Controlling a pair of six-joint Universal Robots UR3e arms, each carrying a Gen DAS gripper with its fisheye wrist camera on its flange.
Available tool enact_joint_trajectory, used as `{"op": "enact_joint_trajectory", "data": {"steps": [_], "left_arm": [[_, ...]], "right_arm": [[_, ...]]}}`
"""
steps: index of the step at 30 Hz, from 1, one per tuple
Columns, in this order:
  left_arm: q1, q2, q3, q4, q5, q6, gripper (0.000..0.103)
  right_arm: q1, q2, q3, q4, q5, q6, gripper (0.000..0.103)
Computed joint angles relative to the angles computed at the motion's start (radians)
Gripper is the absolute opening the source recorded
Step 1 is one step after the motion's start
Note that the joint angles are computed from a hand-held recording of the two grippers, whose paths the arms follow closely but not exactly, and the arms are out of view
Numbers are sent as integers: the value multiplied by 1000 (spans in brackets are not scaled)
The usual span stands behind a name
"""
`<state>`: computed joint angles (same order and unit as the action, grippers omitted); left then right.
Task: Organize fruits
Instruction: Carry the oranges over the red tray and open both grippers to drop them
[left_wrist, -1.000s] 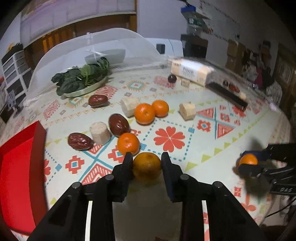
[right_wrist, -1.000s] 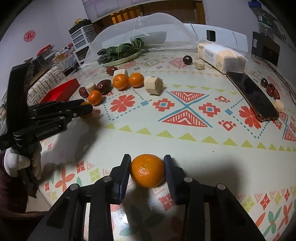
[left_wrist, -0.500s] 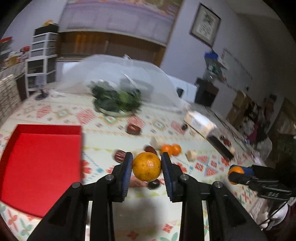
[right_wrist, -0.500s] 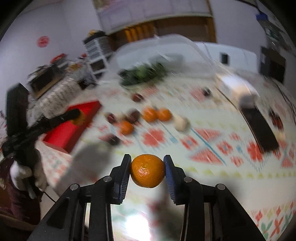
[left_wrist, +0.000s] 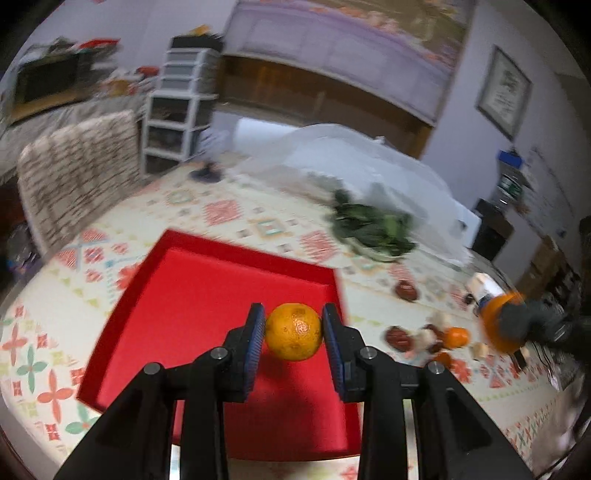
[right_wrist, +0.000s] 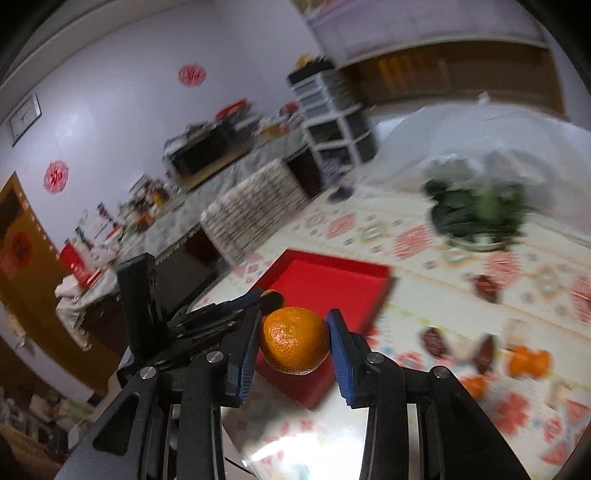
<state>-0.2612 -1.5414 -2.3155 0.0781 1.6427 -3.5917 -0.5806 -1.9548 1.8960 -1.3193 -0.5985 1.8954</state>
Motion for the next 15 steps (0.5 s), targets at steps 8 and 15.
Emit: {"op": "enact_joint_trajectory", "data": {"steps": [8, 15], "left_arm": [[203, 3, -173, 66, -93, 55, 31], [251, 33, -214, 68, -124, 42, 33]], "right_arm": [[484, 436, 158, -1013, -224, 622, 39], [581, 583, 134, -1208, -314, 730, 40]]}}
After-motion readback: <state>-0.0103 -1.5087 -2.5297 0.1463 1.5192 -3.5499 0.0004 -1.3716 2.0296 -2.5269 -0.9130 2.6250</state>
